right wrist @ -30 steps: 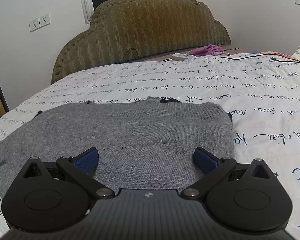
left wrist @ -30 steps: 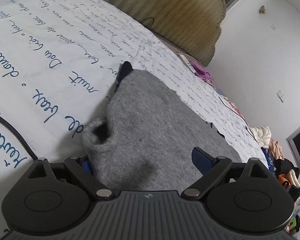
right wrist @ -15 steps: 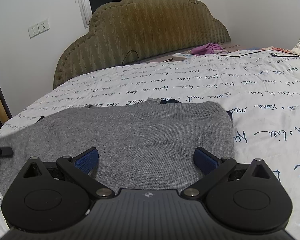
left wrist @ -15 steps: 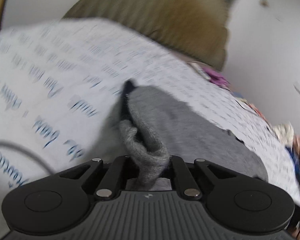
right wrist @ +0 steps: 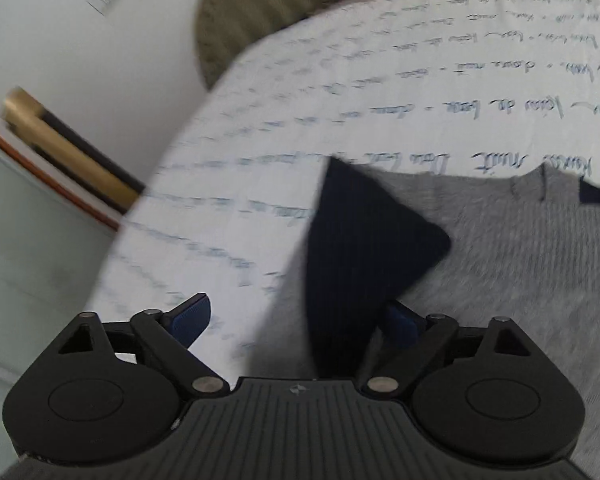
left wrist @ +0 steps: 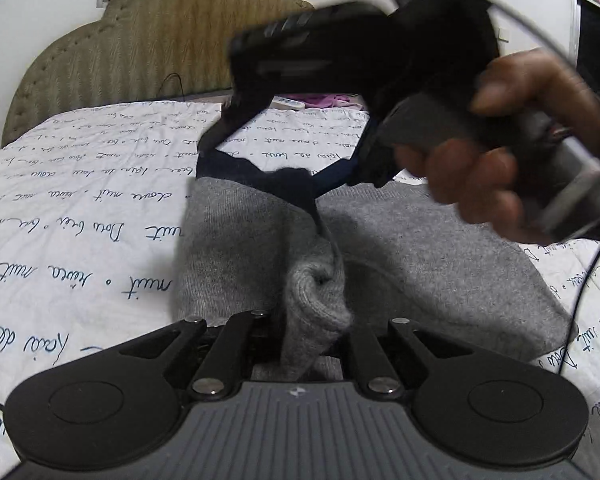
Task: Fold small clothes
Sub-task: 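Grasp the side edge of the grey sweater with the left gripper and lift, then grasp the navy-trimmed edge with the right gripper while the left gripper holds its edge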
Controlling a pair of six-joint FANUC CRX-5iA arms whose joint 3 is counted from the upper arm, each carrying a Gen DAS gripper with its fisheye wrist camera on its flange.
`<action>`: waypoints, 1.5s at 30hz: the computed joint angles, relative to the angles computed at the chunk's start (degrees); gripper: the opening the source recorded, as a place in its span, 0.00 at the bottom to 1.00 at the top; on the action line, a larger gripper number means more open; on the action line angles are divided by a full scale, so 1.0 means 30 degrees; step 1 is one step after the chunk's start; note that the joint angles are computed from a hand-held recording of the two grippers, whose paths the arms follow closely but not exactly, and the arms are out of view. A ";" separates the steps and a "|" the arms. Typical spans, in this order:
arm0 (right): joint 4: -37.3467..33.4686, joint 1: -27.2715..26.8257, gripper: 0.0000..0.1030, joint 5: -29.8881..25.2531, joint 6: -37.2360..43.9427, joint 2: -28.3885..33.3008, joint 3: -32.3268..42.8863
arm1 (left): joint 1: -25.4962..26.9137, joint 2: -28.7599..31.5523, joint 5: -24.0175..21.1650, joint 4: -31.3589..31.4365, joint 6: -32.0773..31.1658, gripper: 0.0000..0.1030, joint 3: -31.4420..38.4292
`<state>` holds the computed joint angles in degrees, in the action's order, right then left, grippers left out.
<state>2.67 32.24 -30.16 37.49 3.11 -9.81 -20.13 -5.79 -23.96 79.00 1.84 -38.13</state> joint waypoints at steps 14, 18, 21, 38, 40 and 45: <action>-0.1200 -0.0799 0.40 0.3797 -0.1571 -0.0355 -0.2116 | 0.0995 0.0024 -0.1540 -0.0437 0.0211 0.06 0.0163; 0.1255 -0.0705 0.14 0.4452 -0.1690 -0.0242 -0.2808 | 0.0912 0.0087 -0.1513 -0.1411 0.0592 0.06 0.0543; 0.2263 -0.0789 0.13 0.5474 -0.2025 -0.1423 -0.4216 | 0.0436 -0.0117 -0.1793 -0.1002 0.0133 0.06 0.0653; 0.7174 -0.3952 0.13 0.5238 -0.6280 -0.8290 -1.1541 | -0.3980 0.2546 -0.2534 -0.3965 0.3090 0.06 0.3090; 0.7684 -0.4243 0.13 0.6259 -0.6642 -0.8434 -1.2039 | -0.4176 0.2702 -0.2296 -0.3885 0.2998 0.06 0.3267; 0.4162 -0.4722 0.13 0.5959 -0.3171 -0.7751 -1.1167 | -0.4791 0.2888 -0.1571 -0.4949 0.4144 0.11 0.3333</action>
